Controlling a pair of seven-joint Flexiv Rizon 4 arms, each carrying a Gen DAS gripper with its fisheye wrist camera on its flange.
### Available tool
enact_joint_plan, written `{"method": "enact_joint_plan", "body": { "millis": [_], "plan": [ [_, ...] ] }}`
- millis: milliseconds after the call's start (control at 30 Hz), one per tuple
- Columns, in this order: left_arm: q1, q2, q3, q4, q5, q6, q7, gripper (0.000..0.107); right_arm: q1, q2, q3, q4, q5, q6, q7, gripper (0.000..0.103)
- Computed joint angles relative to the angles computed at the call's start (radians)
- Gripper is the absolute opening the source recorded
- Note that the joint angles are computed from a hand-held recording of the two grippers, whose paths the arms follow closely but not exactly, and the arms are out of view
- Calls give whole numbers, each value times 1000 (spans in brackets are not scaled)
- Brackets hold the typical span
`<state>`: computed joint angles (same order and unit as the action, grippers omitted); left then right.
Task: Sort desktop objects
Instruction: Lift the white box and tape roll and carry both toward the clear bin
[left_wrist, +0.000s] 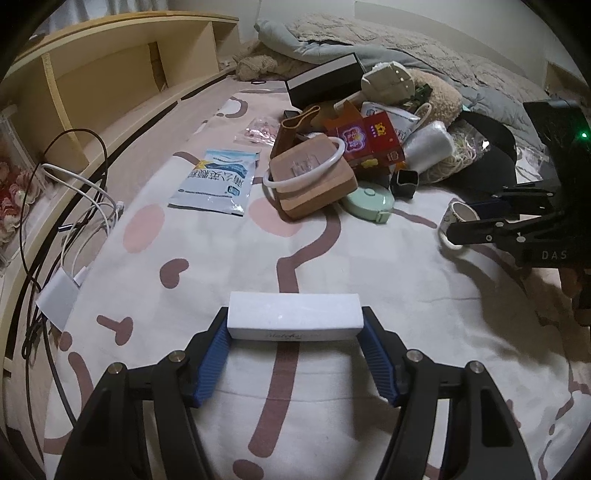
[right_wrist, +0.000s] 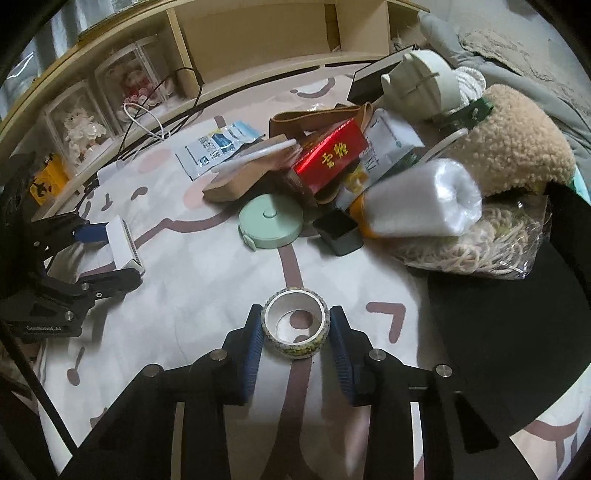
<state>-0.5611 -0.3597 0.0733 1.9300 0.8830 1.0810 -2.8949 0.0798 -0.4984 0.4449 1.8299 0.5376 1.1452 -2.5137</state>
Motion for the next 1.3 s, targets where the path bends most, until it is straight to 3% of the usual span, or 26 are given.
{"method": "enact_joint_plan", "body": {
  "millis": [433,967,1300],
  "plan": [
    [-13,71,-42,-38,38,-60,-24,67,-43,122,-1,5,150,-63,-86,35],
    [-34,118,-131,-172,-9,-104,102,67,3,393,-197,73,262,-148,-119,36],
    [-68,74,-153,-320,-95,-76,243,67,18,546,-325,103,270,-222,-86,35]
  ]
}}
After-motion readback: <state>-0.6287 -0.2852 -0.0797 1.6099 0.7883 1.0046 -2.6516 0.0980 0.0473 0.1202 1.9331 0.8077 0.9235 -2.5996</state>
